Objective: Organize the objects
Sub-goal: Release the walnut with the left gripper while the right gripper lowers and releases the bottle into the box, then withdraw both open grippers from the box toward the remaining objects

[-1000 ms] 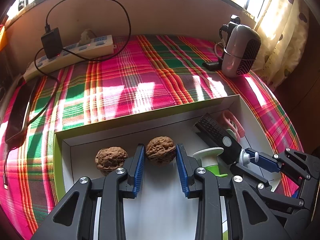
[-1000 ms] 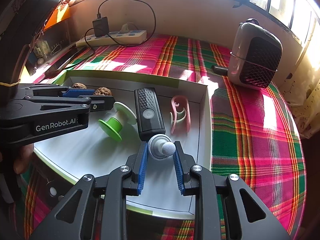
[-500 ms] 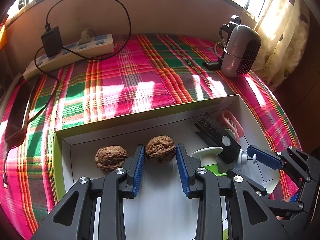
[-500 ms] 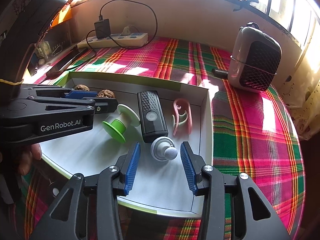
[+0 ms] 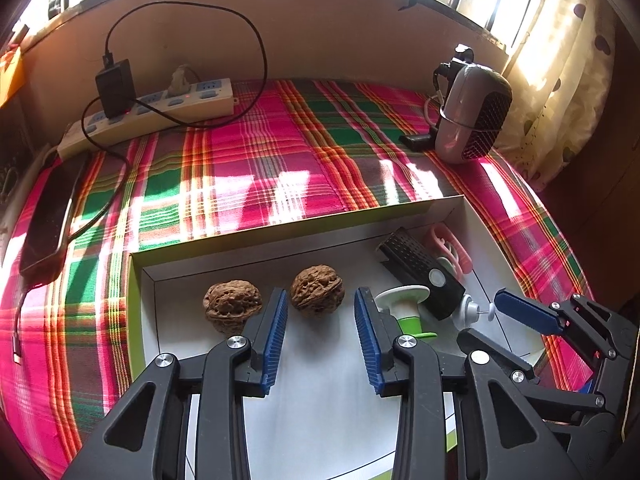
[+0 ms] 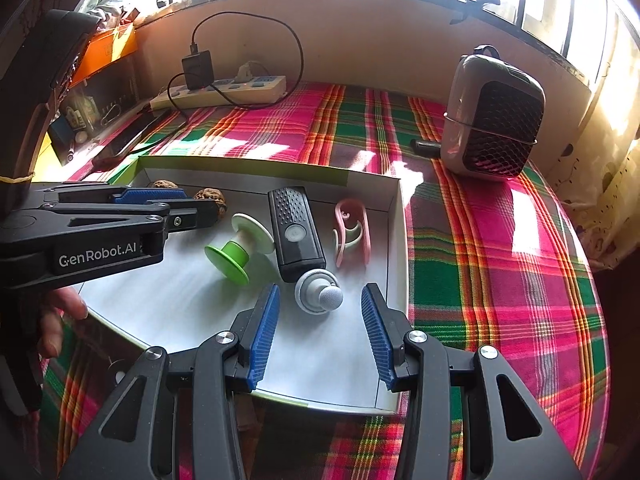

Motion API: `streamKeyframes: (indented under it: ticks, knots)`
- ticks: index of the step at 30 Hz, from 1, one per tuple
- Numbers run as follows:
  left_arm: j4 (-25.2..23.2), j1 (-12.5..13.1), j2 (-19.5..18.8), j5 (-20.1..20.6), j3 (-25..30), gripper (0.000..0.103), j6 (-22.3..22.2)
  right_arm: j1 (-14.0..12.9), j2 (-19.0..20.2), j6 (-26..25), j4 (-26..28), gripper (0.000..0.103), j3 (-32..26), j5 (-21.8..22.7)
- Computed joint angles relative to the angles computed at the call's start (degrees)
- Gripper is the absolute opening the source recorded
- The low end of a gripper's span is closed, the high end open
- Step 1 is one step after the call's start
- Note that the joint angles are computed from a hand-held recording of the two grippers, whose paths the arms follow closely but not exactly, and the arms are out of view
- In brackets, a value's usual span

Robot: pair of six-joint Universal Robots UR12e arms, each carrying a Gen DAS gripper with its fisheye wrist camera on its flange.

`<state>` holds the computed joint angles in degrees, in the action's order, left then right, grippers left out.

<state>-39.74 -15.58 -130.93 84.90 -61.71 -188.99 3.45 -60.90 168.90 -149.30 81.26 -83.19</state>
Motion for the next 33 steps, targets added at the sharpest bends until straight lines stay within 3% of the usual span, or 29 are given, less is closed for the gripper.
streamKeyframes:
  ticks: [33]
  knots:
    - [11.8,0.4,10.5,1.2,-17.1,0.033,-4.9,-0.3,-5.0,2.9,-5.8,0.044,7.1,1.2]
